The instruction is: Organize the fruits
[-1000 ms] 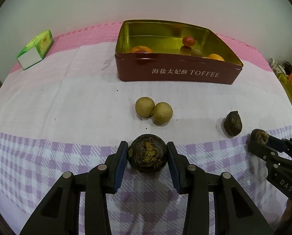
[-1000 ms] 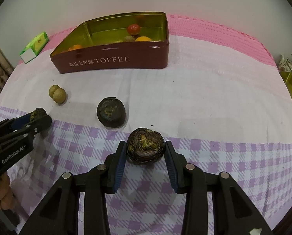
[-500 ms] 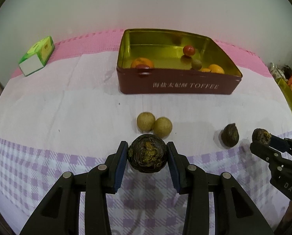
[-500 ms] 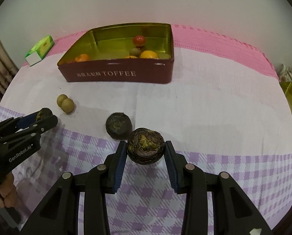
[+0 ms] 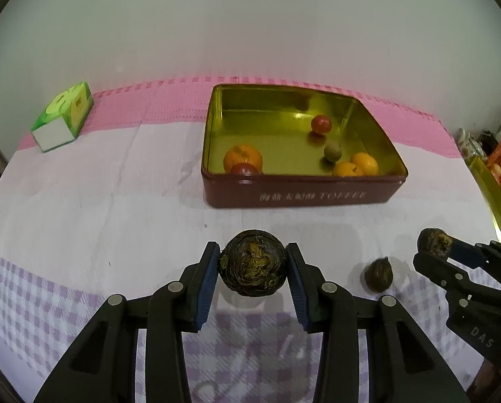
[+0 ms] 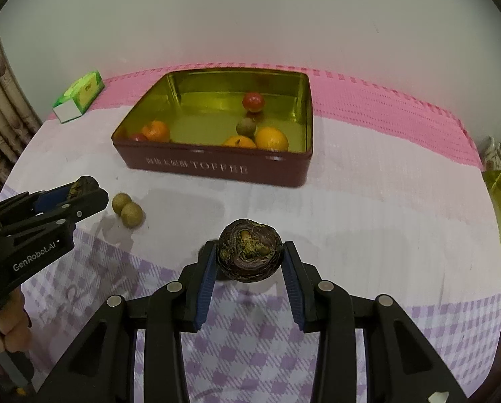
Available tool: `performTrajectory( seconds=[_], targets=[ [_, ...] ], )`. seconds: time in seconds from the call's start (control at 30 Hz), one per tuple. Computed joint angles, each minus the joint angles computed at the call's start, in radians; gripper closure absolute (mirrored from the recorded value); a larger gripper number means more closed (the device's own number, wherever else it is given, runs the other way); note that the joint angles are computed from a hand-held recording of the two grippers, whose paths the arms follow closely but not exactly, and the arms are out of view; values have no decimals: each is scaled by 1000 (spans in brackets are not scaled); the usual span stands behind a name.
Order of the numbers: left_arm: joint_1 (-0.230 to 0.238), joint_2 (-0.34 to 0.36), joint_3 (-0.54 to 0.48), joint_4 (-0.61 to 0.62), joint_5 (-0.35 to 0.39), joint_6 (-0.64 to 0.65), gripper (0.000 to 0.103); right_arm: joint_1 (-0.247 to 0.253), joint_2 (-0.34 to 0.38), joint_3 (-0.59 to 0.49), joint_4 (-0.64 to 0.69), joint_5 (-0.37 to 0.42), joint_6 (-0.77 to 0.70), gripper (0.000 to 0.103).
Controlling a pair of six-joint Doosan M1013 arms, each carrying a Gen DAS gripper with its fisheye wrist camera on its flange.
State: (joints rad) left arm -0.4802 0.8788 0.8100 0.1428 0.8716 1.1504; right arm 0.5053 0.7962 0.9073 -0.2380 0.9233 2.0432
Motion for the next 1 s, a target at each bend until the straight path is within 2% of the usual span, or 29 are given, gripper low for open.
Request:
performTrajectory(
  seconds=[0.57, 0.83, 1.0],
  targets=[
    [19, 78, -162, 11, 60, -5, 62, -20, 83, -176, 14, 49, -62, 67],
    [27, 154, -308, -9, 129, 27, 62, -34, 141, -280, 28, 85, -76, 67],
    [29, 226, -442, -19, 202, 40, 62, -37, 189, -360, 32, 127, -93, 67]
  ],
)
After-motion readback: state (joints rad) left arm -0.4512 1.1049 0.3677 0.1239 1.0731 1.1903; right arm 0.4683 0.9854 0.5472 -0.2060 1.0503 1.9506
